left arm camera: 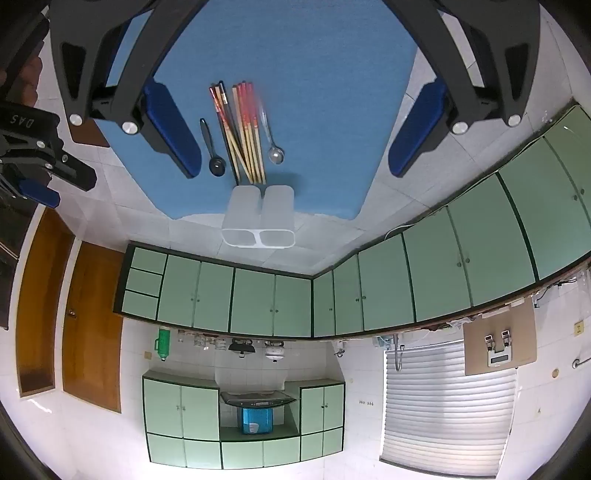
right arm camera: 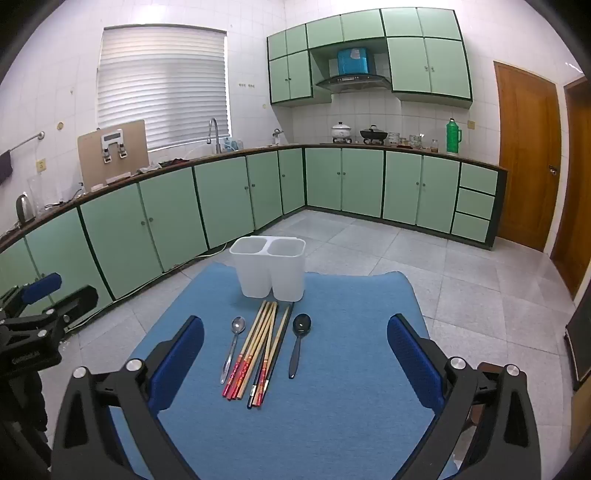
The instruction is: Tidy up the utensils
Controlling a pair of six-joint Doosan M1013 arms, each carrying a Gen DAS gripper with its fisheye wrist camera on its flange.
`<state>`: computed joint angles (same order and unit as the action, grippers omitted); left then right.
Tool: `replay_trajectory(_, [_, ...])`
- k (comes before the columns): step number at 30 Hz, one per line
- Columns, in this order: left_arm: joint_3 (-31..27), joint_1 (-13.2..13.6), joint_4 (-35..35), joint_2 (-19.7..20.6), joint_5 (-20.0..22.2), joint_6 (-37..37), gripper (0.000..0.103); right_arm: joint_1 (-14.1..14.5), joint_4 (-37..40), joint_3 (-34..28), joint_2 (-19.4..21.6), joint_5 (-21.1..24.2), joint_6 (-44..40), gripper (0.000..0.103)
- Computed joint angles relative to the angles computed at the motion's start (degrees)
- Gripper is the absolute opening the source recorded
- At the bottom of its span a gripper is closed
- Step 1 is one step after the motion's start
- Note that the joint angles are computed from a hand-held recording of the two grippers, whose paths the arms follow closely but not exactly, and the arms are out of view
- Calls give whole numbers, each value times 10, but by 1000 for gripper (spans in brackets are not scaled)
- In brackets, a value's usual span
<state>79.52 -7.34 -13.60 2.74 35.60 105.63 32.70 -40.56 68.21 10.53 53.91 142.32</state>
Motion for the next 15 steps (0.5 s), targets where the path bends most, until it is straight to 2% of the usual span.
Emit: replay_trajectory(15, [-17, -9, 35, 8, 11, -37, 98, -7, 4, 6, -4, -5, -3, 97])
